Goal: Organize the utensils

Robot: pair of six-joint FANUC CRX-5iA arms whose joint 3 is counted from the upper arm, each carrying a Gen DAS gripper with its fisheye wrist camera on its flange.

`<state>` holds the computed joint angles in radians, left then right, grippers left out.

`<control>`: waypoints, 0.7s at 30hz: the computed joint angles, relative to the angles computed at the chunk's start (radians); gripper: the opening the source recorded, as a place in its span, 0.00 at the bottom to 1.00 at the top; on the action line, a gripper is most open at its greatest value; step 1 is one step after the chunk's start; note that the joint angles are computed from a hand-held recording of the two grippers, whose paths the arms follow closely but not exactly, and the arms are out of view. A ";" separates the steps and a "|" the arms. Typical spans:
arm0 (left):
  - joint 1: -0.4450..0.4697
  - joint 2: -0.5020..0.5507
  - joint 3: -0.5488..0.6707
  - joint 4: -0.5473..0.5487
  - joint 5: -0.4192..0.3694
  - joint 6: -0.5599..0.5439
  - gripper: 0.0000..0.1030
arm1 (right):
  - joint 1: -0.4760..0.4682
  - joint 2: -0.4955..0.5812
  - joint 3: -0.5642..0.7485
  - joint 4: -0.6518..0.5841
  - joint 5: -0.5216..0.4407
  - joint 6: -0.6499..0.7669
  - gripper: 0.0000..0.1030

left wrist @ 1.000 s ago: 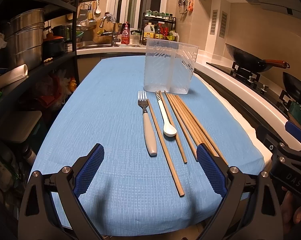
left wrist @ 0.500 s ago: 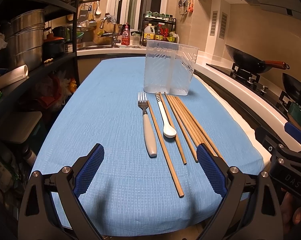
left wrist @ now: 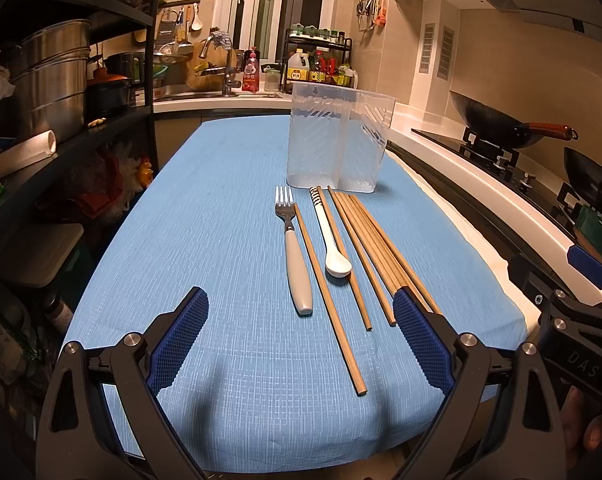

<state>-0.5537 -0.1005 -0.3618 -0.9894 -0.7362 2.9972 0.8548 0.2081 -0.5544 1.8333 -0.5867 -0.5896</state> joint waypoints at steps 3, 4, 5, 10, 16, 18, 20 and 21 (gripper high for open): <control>0.000 0.000 0.000 0.000 0.001 -0.001 0.88 | 0.000 0.000 0.000 0.000 0.001 0.000 0.95; 0.000 0.001 0.000 0.001 0.000 -0.001 0.88 | 0.000 0.000 0.000 0.001 0.001 0.000 0.95; 0.000 0.001 0.000 0.001 0.000 -0.002 0.88 | 0.000 0.000 0.001 -0.001 0.001 0.001 0.95; -0.004 0.002 0.000 -0.005 -0.002 0.006 0.88 | -0.001 -0.001 -0.001 0.003 0.000 -0.003 0.95; -0.014 0.001 0.009 -0.016 -0.013 0.004 0.88 | 0.003 0.003 0.007 0.000 0.000 0.003 0.95; -0.013 0.000 0.010 -0.018 -0.012 0.008 0.88 | 0.005 0.004 0.012 -0.001 0.001 0.006 0.95; -0.015 0.001 0.010 -0.020 -0.013 0.014 0.88 | 0.011 0.003 0.012 -0.001 -0.003 0.005 0.95; -0.015 0.000 0.010 -0.020 -0.012 0.013 0.88 | 0.011 0.003 0.011 0.000 -0.002 0.003 0.95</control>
